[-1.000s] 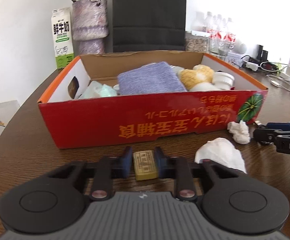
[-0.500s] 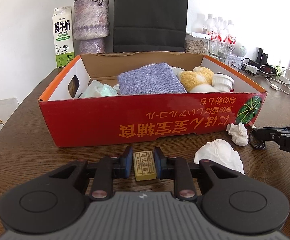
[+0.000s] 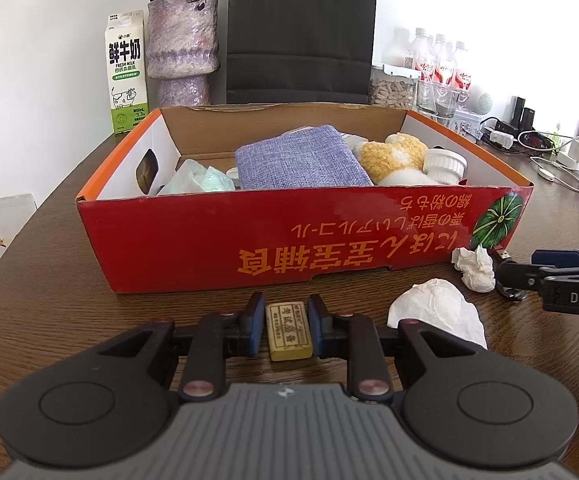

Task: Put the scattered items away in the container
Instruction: 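Grasp the yellow soap bar with the left gripper while the right grasps the black cable, then carry the soap bar and cable into the box and release both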

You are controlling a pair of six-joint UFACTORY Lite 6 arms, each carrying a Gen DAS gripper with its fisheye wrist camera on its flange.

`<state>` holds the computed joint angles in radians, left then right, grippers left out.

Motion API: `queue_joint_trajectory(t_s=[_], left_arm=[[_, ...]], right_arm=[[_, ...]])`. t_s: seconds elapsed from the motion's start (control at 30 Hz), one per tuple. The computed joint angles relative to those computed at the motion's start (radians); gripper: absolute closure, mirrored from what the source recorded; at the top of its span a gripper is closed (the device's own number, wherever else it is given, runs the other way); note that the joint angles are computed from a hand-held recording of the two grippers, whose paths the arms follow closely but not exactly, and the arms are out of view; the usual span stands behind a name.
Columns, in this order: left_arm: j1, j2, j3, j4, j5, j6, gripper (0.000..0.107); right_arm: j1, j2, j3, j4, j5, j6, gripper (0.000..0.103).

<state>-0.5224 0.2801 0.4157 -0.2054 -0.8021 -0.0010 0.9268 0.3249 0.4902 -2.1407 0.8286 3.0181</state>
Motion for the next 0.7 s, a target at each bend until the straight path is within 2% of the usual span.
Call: queue_joint_trajectory(t_s=[0.07, 0.13, 0.17, 0.27, 0.43, 0.6, 0.7], left_arm=[[0.000, 0.000, -0.001, 0.001, -0.001, -0.001, 0.084], [0.000, -0.001, -0.001, 0.001, 0.000, -0.001, 0.084], [0.000, -0.001, 0.000, 0.000, 0.000, -0.001, 0.084], [-0.001, -0.002, -0.002, 0.001, 0.000, -0.004, 0.084], [-0.001, -0.010, -0.017, 0.012, -0.020, -0.012, 0.086], [-0.061, -0.041, -0.080, -0.060, -0.110, 0.006, 0.086], [-0.089, -0.120, -0.158, -0.079, -0.155, -0.019, 0.086]], right_arm=[[0.000, 0.013, 0.015, -0.003, -0.003, -0.012, 0.045], [0.007, 0.011, 0.010, -0.022, 0.006, -0.006, 0.066], [0.008, 0.003, -0.001, -0.041, 0.010, 0.014, 0.090], [0.009, -0.016, -0.030, -0.082, 0.018, 0.066, 0.091], [0.092, -0.036, -0.071, -0.005, 0.106, 0.082, 0.091], [0.175, -0.050, -0.095, 0.074, 0.172, 0.088, 0.091], [0.232, -0.082, -0.120, 0.119, 0.218, 0.093, 0.091]])
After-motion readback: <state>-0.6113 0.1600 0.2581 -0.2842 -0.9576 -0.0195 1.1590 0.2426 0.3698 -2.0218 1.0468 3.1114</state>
